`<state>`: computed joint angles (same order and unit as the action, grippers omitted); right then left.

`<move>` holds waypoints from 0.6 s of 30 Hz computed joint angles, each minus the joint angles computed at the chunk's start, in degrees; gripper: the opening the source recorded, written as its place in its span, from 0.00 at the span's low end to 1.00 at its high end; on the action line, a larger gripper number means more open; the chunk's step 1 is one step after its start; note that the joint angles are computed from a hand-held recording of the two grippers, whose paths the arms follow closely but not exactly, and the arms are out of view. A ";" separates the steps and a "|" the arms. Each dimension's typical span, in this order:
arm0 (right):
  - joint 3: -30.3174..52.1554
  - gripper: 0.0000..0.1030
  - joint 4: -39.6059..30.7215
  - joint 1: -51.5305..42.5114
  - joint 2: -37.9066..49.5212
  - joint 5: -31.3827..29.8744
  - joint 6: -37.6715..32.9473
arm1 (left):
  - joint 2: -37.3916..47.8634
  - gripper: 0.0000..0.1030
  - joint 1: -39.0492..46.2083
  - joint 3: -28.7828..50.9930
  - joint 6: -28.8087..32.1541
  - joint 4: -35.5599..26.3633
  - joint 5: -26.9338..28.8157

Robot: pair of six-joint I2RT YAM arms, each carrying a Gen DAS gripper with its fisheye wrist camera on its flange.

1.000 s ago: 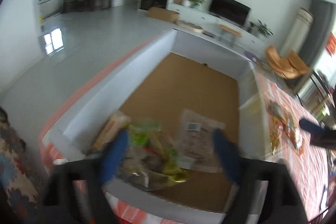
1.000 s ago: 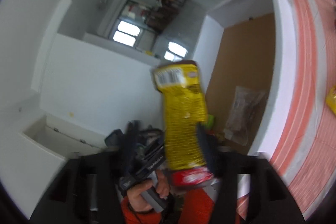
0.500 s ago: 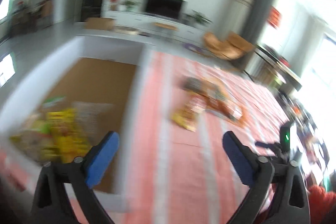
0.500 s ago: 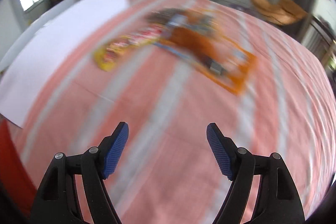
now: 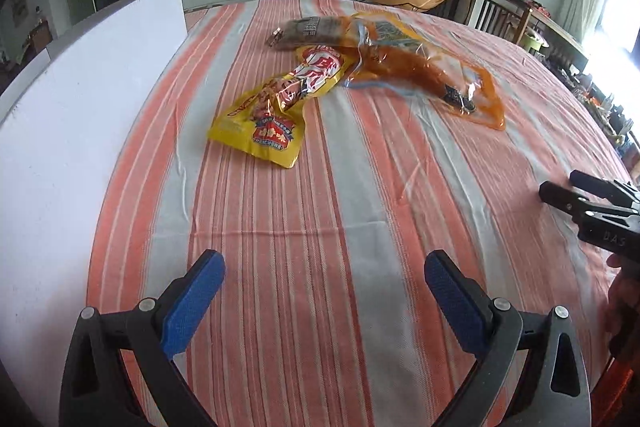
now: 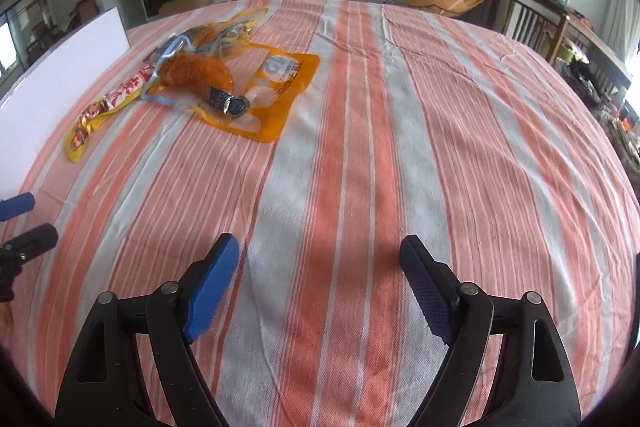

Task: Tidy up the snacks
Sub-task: 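Return both tools above the remaining snacks on the table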

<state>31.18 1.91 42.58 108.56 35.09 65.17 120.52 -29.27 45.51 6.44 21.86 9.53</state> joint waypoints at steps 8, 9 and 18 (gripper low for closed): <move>-0.84 0.86 0.61 0.26 -0.28 -0.12 0.25 | 0.98 1.00 -0.61 0.66 2.19 -0.04 -2.66; -0.87 0.86 0.47 0.37 -0.41 -0.10 0.37 | 0.85 1.00 -0.56 0.58 2.24 -0.08 -2.60; -0.84 0.86 0.55 0.32 -0.34 -0.12 0.33 | 0.95 1.00 -0.58 0.74 2.18 -0.17 -2.61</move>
